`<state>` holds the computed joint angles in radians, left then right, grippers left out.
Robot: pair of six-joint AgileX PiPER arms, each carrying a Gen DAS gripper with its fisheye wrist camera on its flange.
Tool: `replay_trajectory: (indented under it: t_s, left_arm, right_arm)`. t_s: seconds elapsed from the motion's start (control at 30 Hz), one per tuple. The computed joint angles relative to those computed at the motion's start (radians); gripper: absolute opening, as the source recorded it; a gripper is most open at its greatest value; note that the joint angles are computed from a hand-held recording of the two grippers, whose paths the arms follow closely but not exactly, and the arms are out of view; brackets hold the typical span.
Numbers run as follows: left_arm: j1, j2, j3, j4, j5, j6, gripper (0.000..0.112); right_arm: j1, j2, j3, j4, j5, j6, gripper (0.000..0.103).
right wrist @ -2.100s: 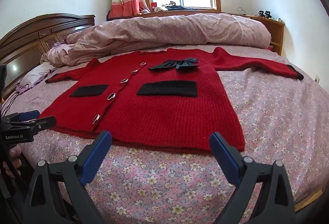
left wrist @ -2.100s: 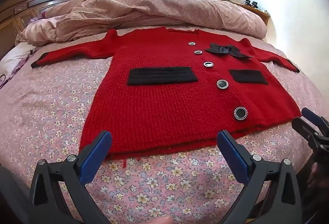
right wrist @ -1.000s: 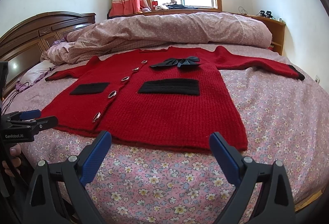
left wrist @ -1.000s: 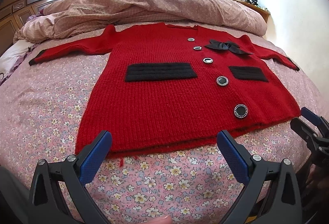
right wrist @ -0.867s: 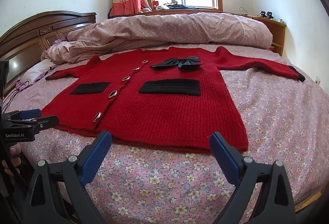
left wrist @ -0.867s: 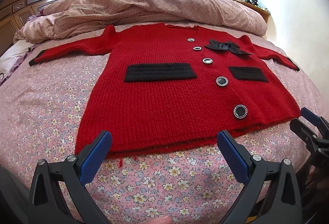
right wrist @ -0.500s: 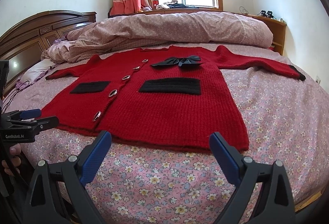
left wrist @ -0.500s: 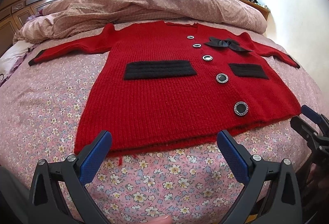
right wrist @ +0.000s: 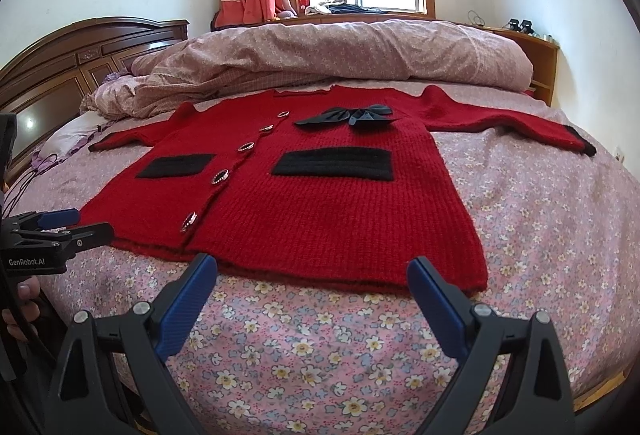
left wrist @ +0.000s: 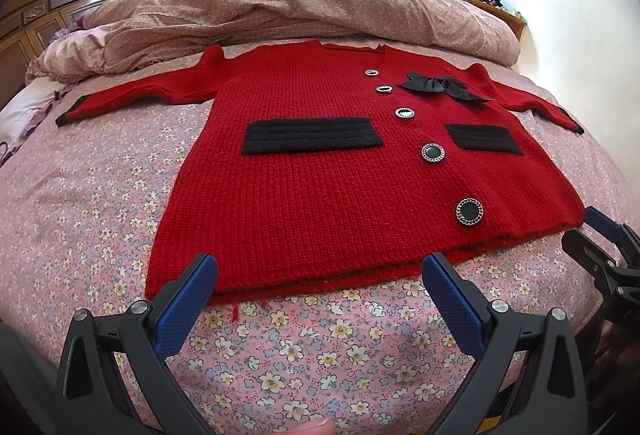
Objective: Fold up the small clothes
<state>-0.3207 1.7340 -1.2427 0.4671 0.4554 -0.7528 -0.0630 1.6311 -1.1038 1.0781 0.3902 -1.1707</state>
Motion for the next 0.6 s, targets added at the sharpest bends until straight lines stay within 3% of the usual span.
replay_trajectory:
  t_s: [0.6]
  left_arm:
    - [0.0, 0.001, -0.002, -0.009, 0.002, 0.011, 0.099]
  right_arm:
    - [-0.001, -0.002, 0.004, 0.007, 0.002, -0.001, 0.099]
